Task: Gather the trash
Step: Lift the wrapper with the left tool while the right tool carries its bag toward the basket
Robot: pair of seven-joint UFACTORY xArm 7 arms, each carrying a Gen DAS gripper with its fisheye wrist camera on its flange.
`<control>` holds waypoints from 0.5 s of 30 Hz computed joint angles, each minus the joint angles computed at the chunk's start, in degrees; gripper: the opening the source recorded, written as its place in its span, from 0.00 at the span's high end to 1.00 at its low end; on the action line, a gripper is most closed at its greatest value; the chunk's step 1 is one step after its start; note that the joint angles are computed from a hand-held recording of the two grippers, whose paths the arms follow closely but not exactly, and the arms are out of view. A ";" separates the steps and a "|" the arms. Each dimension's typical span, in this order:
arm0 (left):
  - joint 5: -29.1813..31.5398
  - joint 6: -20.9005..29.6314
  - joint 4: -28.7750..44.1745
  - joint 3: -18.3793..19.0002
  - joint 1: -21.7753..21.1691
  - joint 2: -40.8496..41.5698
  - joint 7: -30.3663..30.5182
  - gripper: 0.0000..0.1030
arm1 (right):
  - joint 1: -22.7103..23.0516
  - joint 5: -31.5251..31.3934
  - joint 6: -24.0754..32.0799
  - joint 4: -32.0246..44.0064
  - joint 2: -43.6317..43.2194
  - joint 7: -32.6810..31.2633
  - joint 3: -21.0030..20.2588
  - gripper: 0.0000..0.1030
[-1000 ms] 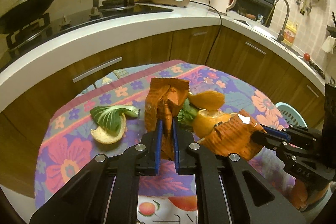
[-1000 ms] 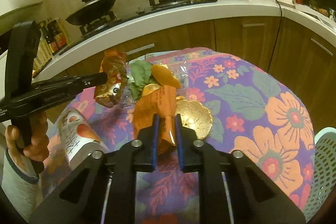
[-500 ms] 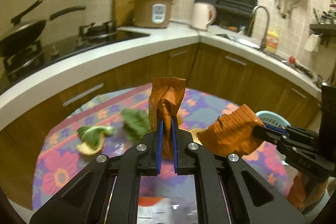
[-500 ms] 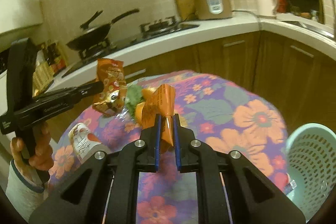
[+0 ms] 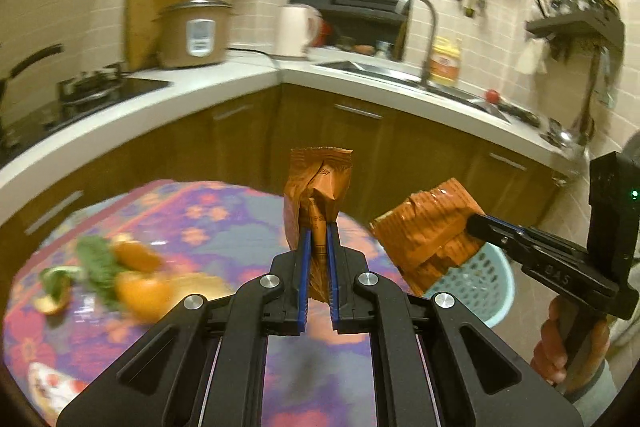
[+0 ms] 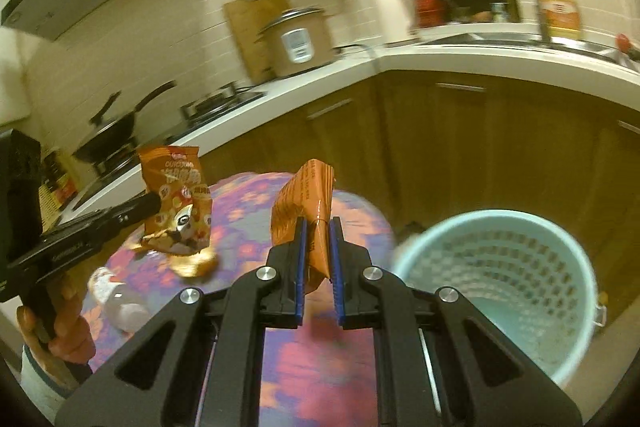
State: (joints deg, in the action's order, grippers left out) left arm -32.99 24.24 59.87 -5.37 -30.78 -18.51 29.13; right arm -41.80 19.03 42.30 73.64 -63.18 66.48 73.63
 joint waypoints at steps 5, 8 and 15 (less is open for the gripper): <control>0.66 -1.24 1.89 -3.89 -2.56 4.41 -1.53 0.94 | 6.99 -1.11 2.25 -8.36 -1.90 3.22 -2.61 0.92; 1.27 -1.80 3.26 -5.98 -3.76 7.52 -2.77 0.94 | 10.60 -2.33 2.65 -12.95 -1.76 5.86 -3.12 0.92; 6.87 -1.88 7.37 -10.20 -4.50 15.28 -8.40 0.94 | 15.47 -5.16 2.58 -19.67 1.11 10.78 -2.56 0.92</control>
State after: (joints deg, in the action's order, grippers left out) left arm -26.12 22.35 67.24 -15.57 -35.27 -3.23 20.73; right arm -26.32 13.87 44.88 53.97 -62.07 77.26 71.08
